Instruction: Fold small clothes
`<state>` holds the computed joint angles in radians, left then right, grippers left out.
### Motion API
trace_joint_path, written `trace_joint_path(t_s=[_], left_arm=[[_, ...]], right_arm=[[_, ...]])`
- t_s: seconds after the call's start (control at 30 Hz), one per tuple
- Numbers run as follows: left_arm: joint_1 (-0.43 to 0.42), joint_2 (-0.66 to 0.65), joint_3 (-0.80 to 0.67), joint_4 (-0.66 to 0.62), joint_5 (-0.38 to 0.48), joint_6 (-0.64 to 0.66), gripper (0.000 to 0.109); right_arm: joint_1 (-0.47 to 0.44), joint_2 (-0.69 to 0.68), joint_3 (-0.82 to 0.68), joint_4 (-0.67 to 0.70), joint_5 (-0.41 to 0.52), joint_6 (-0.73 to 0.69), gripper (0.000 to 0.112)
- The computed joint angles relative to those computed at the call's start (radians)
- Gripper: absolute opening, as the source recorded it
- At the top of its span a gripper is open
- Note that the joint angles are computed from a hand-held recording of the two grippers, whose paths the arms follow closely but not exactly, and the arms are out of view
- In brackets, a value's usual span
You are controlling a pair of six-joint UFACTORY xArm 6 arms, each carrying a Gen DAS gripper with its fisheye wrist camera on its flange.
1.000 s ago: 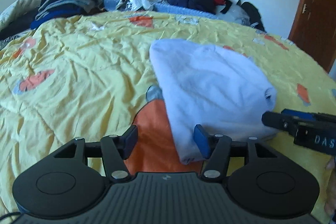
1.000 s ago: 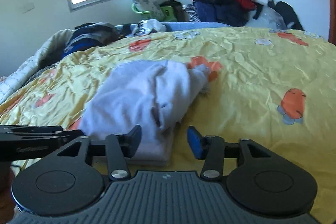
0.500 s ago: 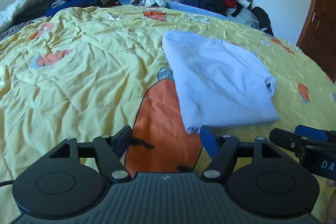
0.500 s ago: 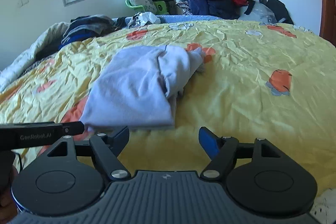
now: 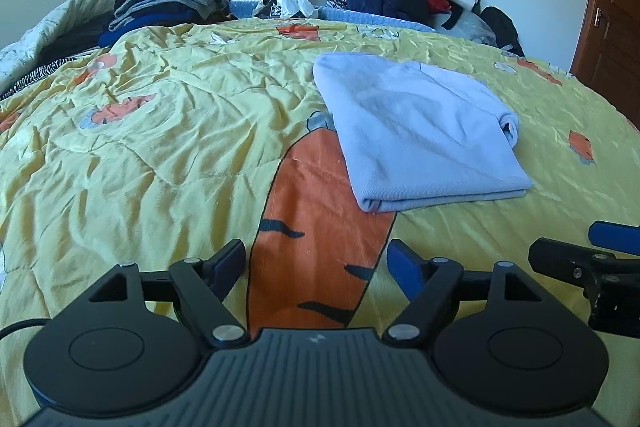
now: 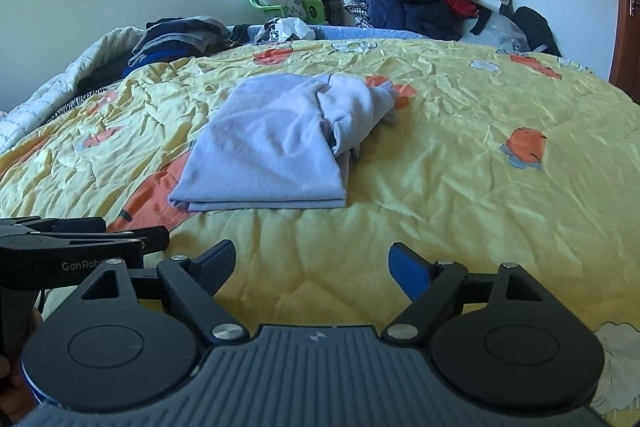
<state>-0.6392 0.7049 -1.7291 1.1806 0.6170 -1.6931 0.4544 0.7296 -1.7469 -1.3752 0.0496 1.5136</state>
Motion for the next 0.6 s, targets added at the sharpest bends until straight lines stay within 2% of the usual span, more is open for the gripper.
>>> trace_joint_path(t_s=[0.43, 0.6], left_arm=[[-0.012, -0.039, 0.052, 0.038, 0.021, -0.026, 0.078], [-0.014, -0.052, 0.061, 0.072, 0.03, -0.022, 0.078]], right_arm=[[0.019, -0.053, 0.05, -0.226, 0.065, 0.196, 0.09], [0.022, -0.051, 0.037, -0.308, 0.055, 0.26, 0.089]])
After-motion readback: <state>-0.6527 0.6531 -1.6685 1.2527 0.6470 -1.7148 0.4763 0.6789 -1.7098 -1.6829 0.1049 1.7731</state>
